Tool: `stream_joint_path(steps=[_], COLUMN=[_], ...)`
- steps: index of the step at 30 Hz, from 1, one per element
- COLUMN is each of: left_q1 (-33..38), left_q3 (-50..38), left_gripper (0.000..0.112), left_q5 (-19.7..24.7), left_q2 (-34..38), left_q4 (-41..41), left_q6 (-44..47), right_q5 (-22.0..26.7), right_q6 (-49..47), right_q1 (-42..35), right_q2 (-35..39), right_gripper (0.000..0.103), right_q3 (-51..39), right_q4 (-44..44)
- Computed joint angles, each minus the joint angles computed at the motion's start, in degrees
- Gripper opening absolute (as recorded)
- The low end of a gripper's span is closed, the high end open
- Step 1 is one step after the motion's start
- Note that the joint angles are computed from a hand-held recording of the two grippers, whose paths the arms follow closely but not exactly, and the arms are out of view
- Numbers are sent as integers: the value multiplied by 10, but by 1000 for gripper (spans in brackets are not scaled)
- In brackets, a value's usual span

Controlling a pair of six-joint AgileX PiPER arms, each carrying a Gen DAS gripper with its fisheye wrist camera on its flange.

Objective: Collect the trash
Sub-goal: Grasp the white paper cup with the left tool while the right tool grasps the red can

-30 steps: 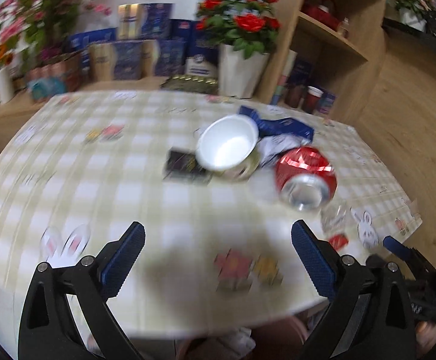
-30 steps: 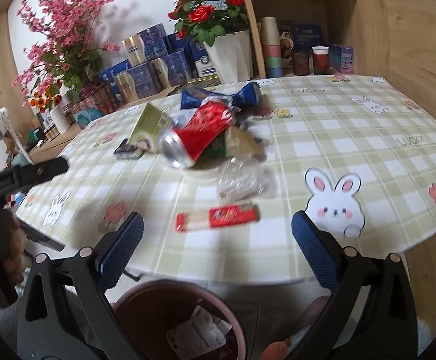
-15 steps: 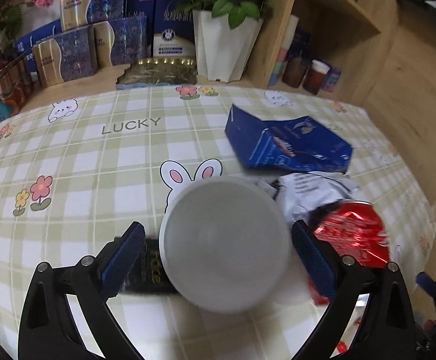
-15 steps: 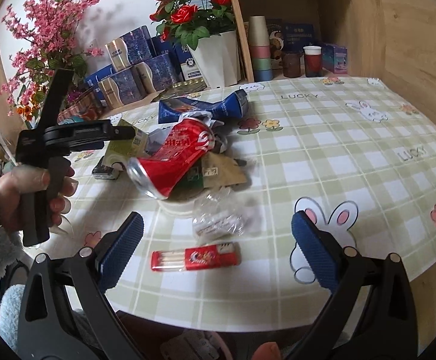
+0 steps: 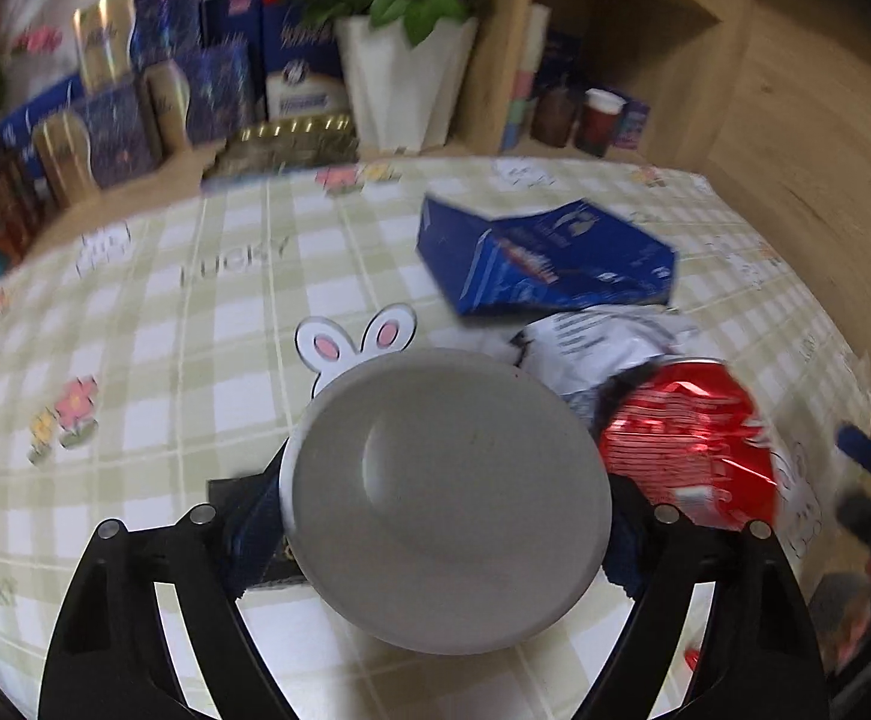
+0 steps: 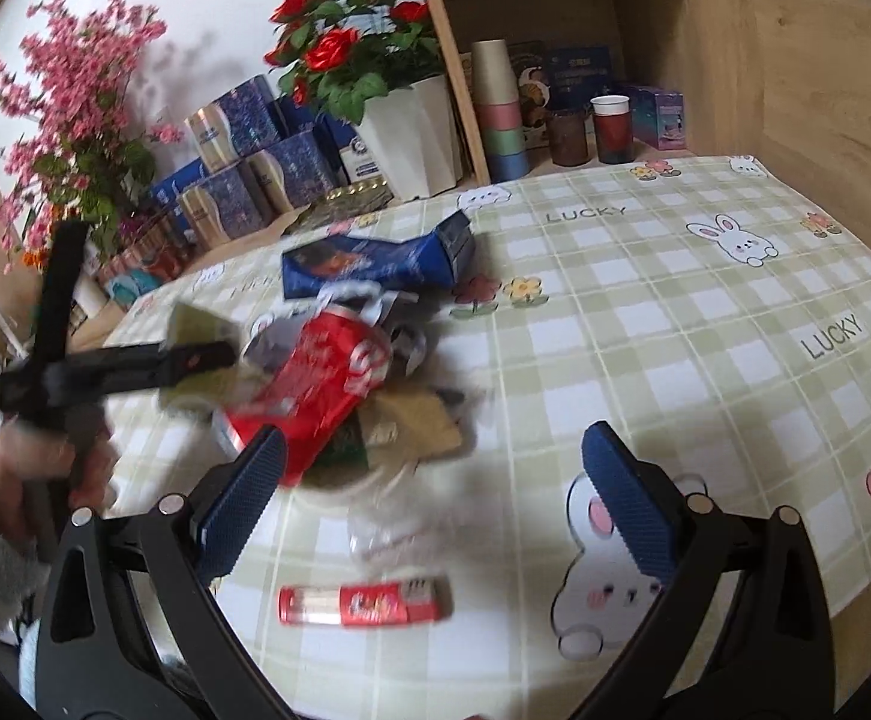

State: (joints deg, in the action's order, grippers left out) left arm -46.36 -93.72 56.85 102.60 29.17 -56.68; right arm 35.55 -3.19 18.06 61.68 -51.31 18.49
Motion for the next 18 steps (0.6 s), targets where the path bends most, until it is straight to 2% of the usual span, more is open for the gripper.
stream_joint_path(steps=[3,5,7,9,15,18], left_q1=[-27,-51,-77,-104,-175,-219], left_q3=[12,27,48,82,178,234], left_gripper=[83,83,83,83,83,83], left_q5=[6,15,29,35,60,50], left_q2=[-29,-53,-79,-110,-185,-224], left_q4=[34,60,85,108,156,178], left_q6=[-30,-70,-119,-185,-359,-444], right_q5=[14,16,4,6,17,30], right_q6=[-70,-95,-71,-62,-32,-31], right_q1=[-24,-15,12,32,66,64], right_q2=[38,66,85,108,179,214], right_gripper=[97,97,93,84,80,77], right_q3=[-30,-54,-70,-89,-133,-153], right_q4=[78,95,61,51,49,66])
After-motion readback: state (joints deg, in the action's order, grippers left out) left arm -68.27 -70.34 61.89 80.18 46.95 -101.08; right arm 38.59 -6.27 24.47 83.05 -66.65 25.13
